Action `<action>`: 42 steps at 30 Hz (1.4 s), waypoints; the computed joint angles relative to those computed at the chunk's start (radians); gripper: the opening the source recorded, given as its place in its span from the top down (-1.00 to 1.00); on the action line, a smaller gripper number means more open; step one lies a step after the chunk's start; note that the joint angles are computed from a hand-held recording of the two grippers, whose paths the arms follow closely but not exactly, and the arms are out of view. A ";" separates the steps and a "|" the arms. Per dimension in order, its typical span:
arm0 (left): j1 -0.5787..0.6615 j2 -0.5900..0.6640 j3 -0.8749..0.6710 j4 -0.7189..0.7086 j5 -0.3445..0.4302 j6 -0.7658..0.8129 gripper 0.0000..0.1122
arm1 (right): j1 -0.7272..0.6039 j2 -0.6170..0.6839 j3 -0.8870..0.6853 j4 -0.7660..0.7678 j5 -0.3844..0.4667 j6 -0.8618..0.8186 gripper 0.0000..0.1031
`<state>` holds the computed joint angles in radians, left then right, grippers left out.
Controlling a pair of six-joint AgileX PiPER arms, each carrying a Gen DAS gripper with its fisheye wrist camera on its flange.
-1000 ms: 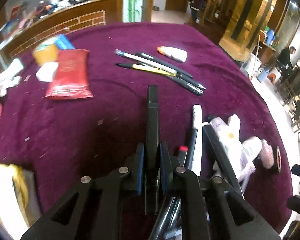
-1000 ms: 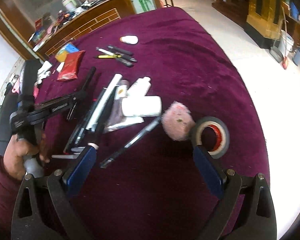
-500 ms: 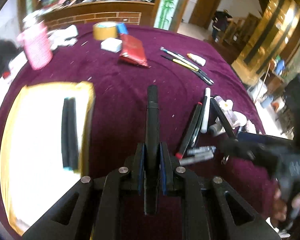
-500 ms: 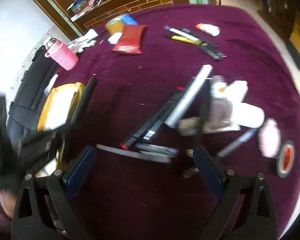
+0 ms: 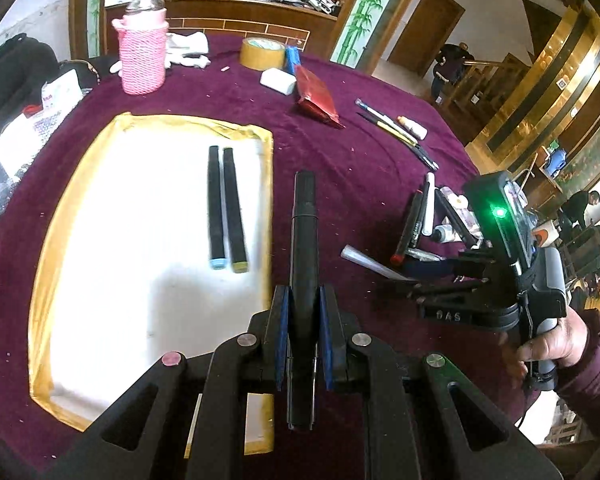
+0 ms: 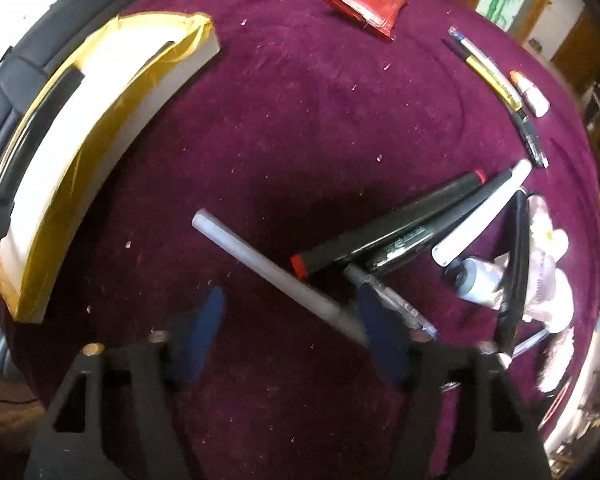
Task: Organize objects
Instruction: 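Place the black marker in the tray with left tool while right places a clear pen there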
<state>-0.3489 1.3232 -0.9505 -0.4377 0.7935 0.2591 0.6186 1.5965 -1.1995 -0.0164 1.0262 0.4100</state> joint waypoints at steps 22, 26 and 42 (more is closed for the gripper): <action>0.304 0.118 -0.110 -0.149 0.114 0.272 0.79 | -0.066 -0.160 -0.042 0.315 -0.073 0.069 0.87; 0.306 0.223 -0.167 -0.139 0.076 0.271 0.80 | 0.013 0.012 -0.223 0.388 -0.116 0.090 0.86; 0.309 0.455 -0.258 -0.060 -0.084 0.196 0.78 | 0.081 0.624 -0.949 0.236 0.148 0.260 0.86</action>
